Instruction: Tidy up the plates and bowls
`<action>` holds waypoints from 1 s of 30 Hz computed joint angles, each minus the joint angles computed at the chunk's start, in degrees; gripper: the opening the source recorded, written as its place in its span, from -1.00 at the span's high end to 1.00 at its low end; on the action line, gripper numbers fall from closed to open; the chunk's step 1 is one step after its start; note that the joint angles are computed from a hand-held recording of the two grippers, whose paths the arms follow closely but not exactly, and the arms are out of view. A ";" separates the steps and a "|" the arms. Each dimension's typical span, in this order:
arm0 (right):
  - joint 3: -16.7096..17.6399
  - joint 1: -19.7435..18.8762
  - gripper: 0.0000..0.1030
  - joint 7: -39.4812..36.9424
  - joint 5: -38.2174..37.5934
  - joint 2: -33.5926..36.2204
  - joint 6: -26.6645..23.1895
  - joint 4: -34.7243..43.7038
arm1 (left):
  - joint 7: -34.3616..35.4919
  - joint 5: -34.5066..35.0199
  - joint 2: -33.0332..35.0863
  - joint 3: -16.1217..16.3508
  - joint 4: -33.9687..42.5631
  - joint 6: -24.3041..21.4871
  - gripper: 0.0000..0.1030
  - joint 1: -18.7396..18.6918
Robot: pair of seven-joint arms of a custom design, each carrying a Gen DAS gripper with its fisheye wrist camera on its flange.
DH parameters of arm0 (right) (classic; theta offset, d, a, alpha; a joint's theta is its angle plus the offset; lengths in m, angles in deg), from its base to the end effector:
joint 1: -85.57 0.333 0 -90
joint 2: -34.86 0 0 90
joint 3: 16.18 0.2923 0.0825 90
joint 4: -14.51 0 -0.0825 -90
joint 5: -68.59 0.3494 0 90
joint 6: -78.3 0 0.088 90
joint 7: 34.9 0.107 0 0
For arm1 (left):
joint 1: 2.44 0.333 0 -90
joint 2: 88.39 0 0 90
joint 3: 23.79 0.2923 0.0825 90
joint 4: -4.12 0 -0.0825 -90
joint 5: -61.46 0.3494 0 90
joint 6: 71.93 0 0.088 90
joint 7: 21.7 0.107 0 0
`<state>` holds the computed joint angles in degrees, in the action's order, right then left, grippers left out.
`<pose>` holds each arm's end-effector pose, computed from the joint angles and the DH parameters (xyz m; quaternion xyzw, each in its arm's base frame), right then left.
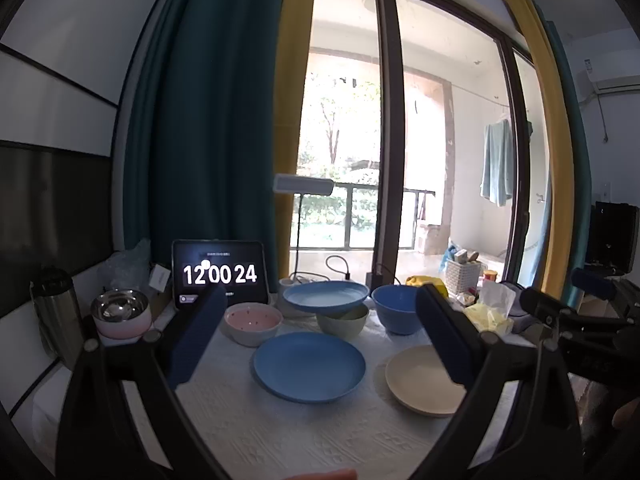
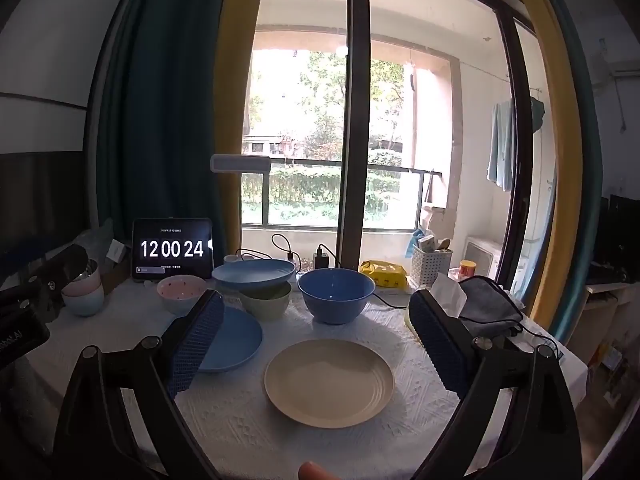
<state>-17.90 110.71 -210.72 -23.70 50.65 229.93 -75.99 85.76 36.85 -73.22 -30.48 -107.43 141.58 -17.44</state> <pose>0.5827 0.2840 0.5337 -0.5548 0.5518 -0.4836 0.3922 0.5712 -0.1590 0.5222 -0.5042 0.5446 -0.5214 0.4212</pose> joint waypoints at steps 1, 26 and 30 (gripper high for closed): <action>-0.02 -0.05 -0.85 -0.03 0.12 -0.02 0.04 -0.02 | 0.22 -0.26 -0.12 0.02 -0.11 -0.04 -0.87 -0.17; -0.27 0.21 -0.85 -0.93 1.45 0.24 -0.11 0.05 | -4.33 4.85 -0.11 -0.38 -1.40 -0.51 -0.87 1.64; -0.28 0.20 -0.85 -0.96 1.46 0.22 -0.01 0.00 | -4.20 4.63 -0.11 -0.24 -1.43 -0.39 -0.87 1.41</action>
